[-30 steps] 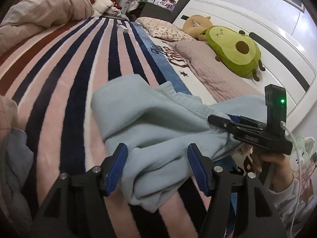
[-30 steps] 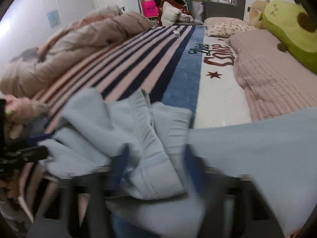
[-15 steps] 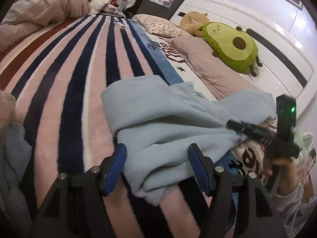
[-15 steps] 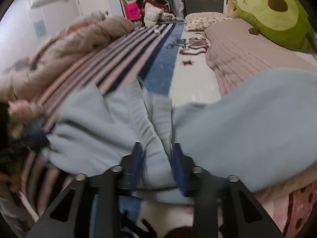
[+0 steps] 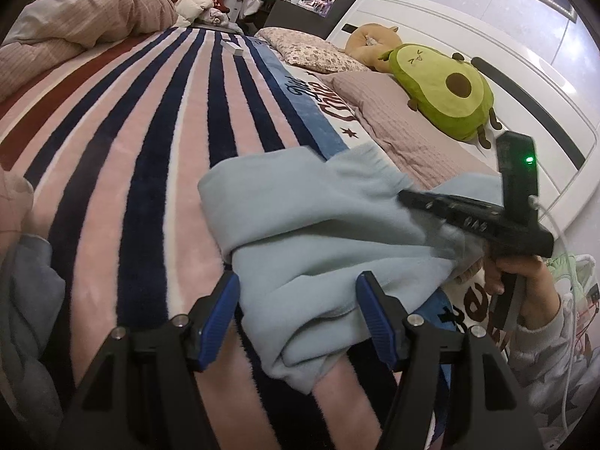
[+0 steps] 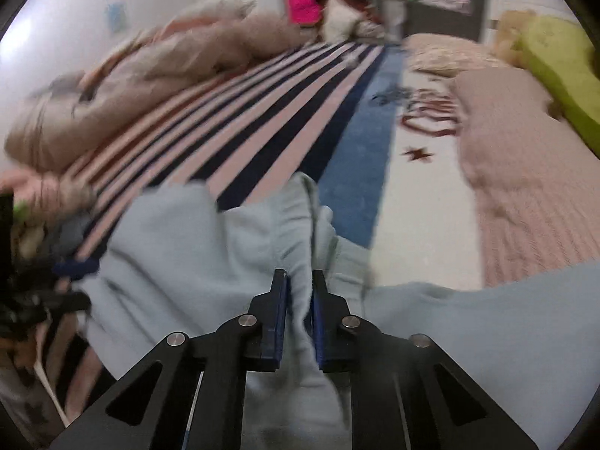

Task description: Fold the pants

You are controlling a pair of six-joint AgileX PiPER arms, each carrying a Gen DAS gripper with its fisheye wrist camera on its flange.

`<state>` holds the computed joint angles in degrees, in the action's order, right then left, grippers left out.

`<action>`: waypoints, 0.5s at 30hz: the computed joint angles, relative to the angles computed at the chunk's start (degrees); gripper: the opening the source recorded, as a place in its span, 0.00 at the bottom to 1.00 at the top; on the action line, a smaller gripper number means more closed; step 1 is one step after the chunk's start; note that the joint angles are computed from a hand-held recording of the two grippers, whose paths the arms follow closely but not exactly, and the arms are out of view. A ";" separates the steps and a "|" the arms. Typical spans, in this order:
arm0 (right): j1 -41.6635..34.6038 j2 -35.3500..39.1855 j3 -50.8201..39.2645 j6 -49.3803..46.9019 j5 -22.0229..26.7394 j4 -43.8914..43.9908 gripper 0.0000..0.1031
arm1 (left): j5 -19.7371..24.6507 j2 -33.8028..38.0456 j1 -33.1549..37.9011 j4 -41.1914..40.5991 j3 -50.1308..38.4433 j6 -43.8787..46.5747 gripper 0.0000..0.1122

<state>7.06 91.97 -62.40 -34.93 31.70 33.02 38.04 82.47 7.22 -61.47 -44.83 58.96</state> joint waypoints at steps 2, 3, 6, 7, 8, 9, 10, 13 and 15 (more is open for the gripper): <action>-2.02 -2.39 2.21 -0.69 -0.72 2.59 0.07 | -0.04 -0.12 -0.09 -0.20 0.12 0.25 0.54; -2.34 -2.88 2.50 0.37 -0.63 1.48 0.07 | 0.12 -0.09 0.01 -0.27 0.10 0.38 0.54; -2.26 -1.65 1.92 8.20 2.03 -7.03 0.24 | -0.41 0.15 -0.38 -0.17 -0.05 0.02 0.54; -2.77 -1.62 2.04 8.64 2.16 -7.05 0.36 | -0.65 0.23 -0.47 -0.20 -0.06 -0.04 0.54; -3.70 -1.93 2.32 8.42 2.17 -6.07 0.40 | -0.53 0.29 -0.35 -0.27 -0.09 -0.01 0.54; -5.25 -2.28 2.64 6.52 2.21 -2.99 0.43 | -0.26 0.45 -0.04 -0.43 -0.10 0.26 0.56; -6.28 -2.16 2.53 4.80 2.92 -0.60 0.44 | -0.37 0.60 -0.03 -0.35 -0.11 0.21 0.58; -6.73 1.93 -0.93 4.05 8.20 0.36 0.43 | -0.61 1.14 -0.21 -0.03 -0.01 -0.13 0.59; -5.75 2.42 -0.62 1.83 8.24 2.39 0.24 | -0.47 1.50 -0.38 -0.18 0.04 -0.08 0.59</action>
<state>1.31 94.40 -63.02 -33.10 39.94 35.42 37.57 83.97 6.84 -61.64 -44.79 58.88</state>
